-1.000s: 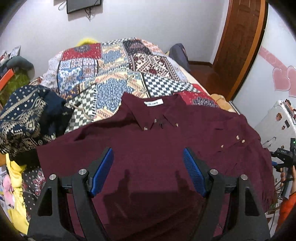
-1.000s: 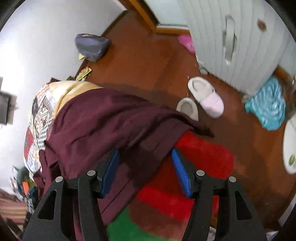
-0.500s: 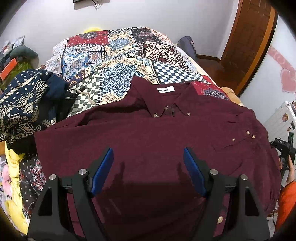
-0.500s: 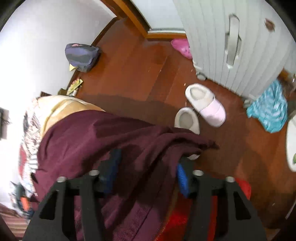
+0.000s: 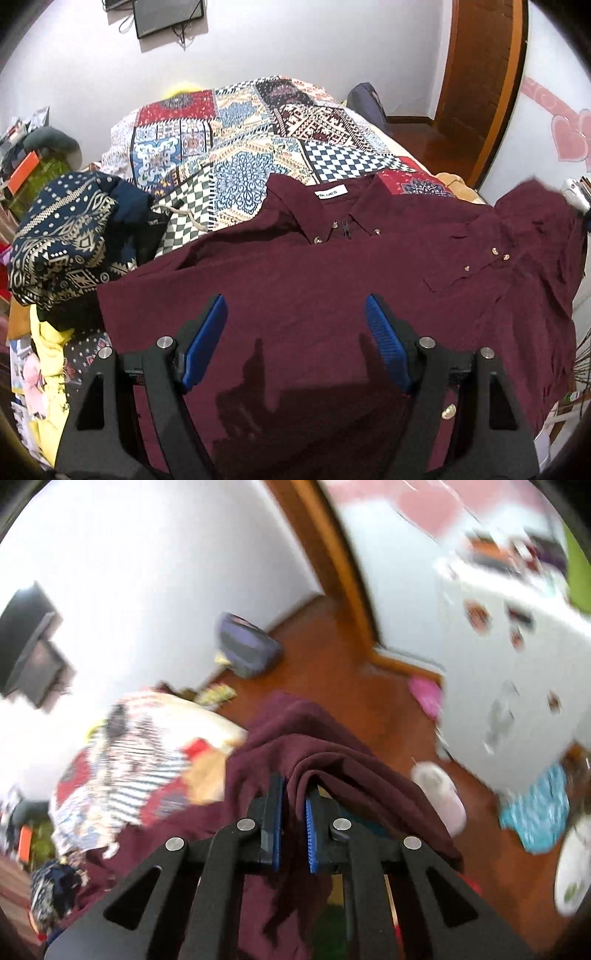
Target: Fold large clothes
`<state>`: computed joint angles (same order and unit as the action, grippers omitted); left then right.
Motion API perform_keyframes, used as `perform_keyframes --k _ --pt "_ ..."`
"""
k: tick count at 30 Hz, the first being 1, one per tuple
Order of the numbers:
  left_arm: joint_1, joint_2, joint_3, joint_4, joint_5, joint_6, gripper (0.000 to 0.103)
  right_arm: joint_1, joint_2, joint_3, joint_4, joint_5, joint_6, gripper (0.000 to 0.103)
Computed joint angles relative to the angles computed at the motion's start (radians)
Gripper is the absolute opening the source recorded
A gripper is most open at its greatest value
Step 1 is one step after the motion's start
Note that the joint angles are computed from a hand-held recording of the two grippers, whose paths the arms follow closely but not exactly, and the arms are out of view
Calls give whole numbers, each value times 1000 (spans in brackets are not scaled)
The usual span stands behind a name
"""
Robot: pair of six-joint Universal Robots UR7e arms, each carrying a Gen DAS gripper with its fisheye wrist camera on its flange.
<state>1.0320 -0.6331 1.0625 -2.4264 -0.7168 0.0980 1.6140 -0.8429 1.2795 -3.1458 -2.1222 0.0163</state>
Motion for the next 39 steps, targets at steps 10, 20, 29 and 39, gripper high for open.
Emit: perform_keyframes --k 10,20,29,39 --pt "-11 -55 86 -93 3 61 77 109 107 -64 27 115 -201 9" --pt "2 -98 146 -95 -5 30 77 80 191 -103 360 102 -132 13" --pt "9 -90 137 -49 -20 -7 77 91 116 -40 476 143 -84 41" --pt "-4 -55 91 -37 -28 5 77 28 14 64 189 136 92 66"
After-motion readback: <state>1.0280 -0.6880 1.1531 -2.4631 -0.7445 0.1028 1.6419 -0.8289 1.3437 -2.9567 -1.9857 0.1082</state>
